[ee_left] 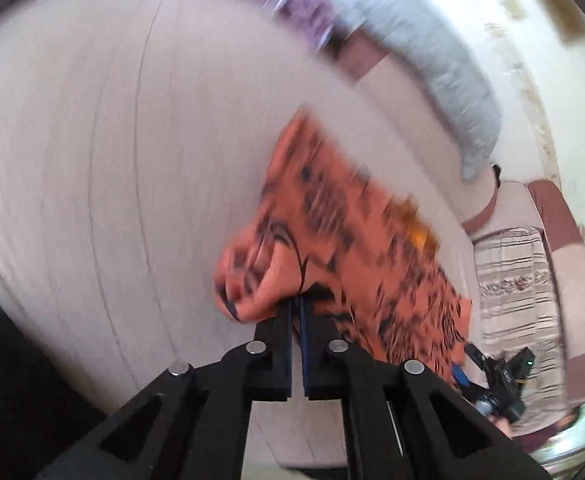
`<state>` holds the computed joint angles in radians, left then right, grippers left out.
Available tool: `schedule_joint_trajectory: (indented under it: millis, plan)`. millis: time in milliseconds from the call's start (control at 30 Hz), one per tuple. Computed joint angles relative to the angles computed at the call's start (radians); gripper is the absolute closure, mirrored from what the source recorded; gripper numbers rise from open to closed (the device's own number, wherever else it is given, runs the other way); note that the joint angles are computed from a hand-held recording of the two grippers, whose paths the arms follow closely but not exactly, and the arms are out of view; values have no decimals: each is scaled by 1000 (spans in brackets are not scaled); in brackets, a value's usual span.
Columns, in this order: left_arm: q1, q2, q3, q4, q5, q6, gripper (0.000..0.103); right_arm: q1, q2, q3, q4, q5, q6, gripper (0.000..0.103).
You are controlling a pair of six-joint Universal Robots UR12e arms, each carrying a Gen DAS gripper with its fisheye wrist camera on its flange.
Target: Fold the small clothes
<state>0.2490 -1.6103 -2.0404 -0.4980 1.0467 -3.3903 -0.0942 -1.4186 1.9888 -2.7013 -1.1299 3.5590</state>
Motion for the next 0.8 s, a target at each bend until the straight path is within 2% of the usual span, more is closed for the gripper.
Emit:
schedule_joint_trajectory:
  millis: [67,100,133,167,200,233,300,367,433,467,533,600,700,800]
  plan:
    - [-33,23,1,62,153,47,103,-2,2,0,-4,9,5,12]
    - [-41,28,-1,47,201,65,103,-2,4,0,-7,10,0,12]
    - [-42,20,2,-10,220,72,103,1,6,1,-14,7,-7,12]
    - [-36,5,10,-104,220,75,103,2,8,1,-19,5,-13,12]
    - [-24,-4,10,-156,206,58,103,4,9,2,-24,2,-20,12]
    - [-8,-5,2,-167,180,25,102,5,10,2,-29,1,-22,11]
    - [29,6,-30,-102,78,-32,85,4,12,2,-34,8,-23,9]
    - [45,9,-38,-57,9,-49,51,4,14,0,-32,12,-29,9]
    - [61,12,-58,36,-71,-84,39,3,16,0,-35,18,-37,9]
    - [63,7,-62,69,-105,-98,37,3,17,0,-37,18,-40,9]
    - [53,-6,-56,51,-141,-117,35,5,17,1,-42,15,-42,9]
    - [42,-19,-55,28,-142,-147,35,7,17,3,-50,10,-38,9]
    - [19,-34,-57,60,-96,-173,35,9,18,-1,-42,8,-46,9]
    - [18,-44,-49,62,-111,-235,36,5,19,-1,-40,17,-53,9]
